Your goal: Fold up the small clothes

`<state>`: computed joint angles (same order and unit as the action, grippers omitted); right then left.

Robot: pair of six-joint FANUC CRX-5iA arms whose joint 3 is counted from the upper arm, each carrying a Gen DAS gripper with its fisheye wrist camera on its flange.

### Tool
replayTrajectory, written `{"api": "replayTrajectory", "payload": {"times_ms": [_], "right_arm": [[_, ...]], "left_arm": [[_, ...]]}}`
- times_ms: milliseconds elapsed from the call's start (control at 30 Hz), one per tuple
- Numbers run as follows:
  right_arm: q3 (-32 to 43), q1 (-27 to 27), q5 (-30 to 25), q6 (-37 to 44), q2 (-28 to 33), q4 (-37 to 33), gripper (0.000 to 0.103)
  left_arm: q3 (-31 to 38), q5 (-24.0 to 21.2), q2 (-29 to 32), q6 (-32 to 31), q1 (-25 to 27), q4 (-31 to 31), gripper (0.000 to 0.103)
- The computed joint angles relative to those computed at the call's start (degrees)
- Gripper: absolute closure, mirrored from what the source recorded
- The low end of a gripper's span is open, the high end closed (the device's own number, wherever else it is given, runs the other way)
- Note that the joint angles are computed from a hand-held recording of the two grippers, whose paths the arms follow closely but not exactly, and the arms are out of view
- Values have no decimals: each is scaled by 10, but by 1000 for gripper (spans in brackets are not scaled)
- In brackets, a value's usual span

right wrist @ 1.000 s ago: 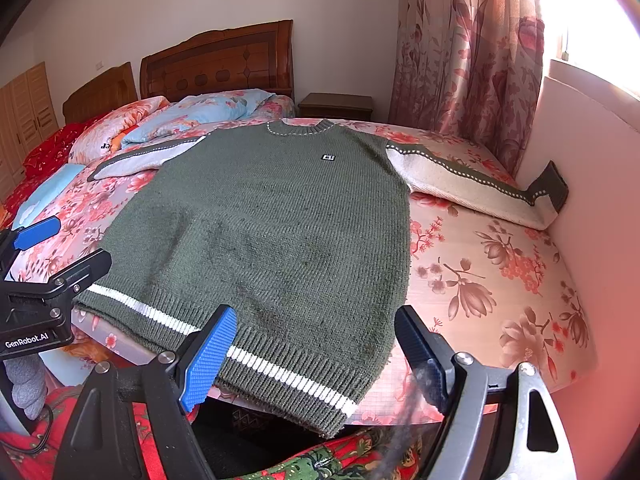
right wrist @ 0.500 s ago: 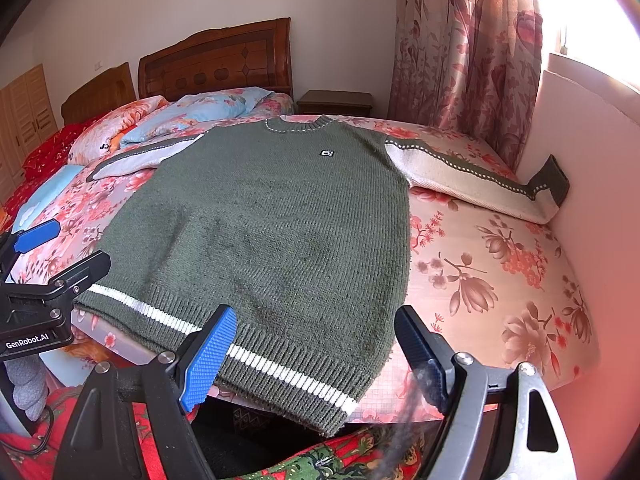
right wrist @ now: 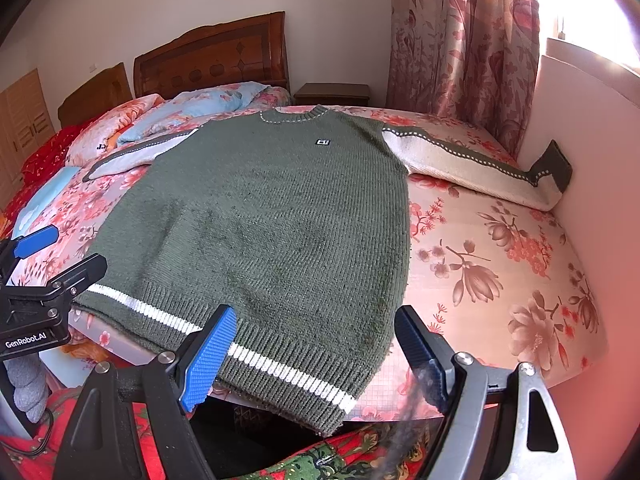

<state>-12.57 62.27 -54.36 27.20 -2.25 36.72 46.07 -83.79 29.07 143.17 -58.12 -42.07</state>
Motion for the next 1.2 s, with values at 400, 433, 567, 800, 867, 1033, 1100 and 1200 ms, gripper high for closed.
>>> {"api": "replayTrajectory", "payload": {"times_ms": [400,433,567,800,867,1033,1100,1200], "right_arm": [[11,-40,17,7,19,-10,20],[16,-54,20,9,23,-17,20],[48,-139,38,-4,48,-66,20],[95,-278,58,-67,99,-116,32],[107,-299,51,-85,116,-95,34],[156,-344,36,-123,178,-41,34],[189,-357,22,-123,208,-28,34],[242,-370,3,-122,252,-18,34]], "left_arm": [[24,25,24,-50,34,39,0],[34,31,31,-64,43,47,0],[89,53,73,-125,96,88,0],[151,106,147,-157,223,257,0],[154,118,159,-150,245,284,0],[245,57,217,-146,259,268,0],[228,69,209,-149,257,254,0],[279,27,237,-179,246,228,0]]}}
